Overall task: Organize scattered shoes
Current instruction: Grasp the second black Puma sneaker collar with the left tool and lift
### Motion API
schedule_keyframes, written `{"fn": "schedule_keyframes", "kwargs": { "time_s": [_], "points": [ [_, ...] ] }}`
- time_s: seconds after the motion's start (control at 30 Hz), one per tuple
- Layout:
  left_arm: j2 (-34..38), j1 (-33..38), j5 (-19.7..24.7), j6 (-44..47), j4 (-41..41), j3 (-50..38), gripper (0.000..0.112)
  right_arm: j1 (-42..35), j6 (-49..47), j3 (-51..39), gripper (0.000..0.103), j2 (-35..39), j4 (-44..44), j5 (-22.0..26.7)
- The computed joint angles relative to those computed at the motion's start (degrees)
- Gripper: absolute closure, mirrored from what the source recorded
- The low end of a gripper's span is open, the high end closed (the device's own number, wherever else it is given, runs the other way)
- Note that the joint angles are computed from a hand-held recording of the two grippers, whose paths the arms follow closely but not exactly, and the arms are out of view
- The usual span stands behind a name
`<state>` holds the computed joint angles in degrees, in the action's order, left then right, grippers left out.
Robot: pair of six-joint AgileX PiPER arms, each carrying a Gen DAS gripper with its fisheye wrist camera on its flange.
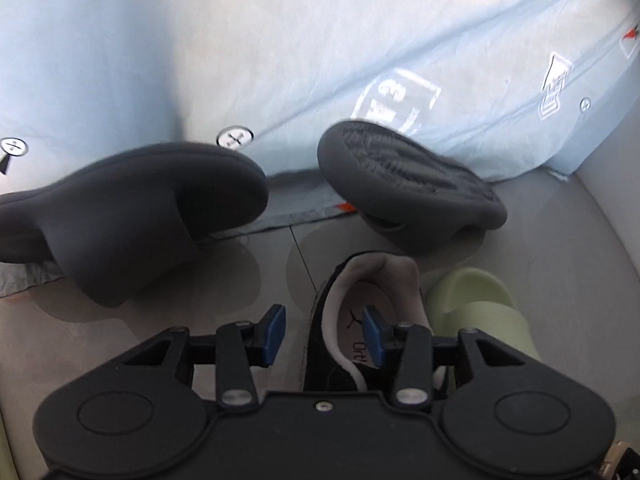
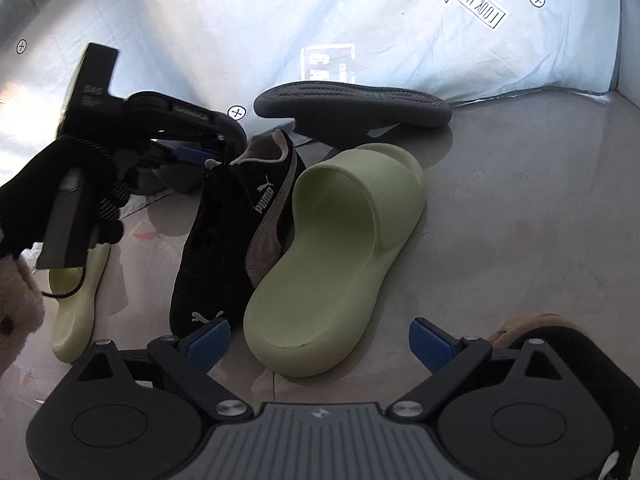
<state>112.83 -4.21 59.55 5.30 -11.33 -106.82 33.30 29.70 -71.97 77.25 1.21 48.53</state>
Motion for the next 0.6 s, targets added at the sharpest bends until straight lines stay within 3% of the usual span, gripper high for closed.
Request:
{"fn": "schedule_keyframes", "kwargs": {
  "time_s": [0.07,0.13,0.23,0.37,0.5,0.6],
  "points": [
    [2.67,0.28,1.67,-1.65,-0.47,-1.87,0.069,0.31,-0.71,-0.35,0.007,0.48,0.27,-0.05],
    [3.66,1.85,1.98,-2.90,-4.73,-1.57,0.084,0.51,-1.51,-0.41,0.007,0.52,0.56,0.08],
    [0.29,1.40,-2.92,-6.16,-2.96,3.95,0.093,0.74,-1.66,-0.13,0.007,0.15,0.54,0.54],
    [-4.78,0.96,-7.96,-19.49,5.47,10.77,0.095,1.04,-0.76,0.19,0.007,-1.03,0.00,0.95],
    [-12.00,5.86,-10.88,-32.59,10.10,19.10,0.095,2.23,1.27,0.50,0.007,-2.89,-1.89,1.54],
    [-17.92,11.55,-9.00,-31.84,9.01,24.06,0.088,3.31,2.59,0.98,0.007,-4.23,-2.92,1.96]
  ]
}}
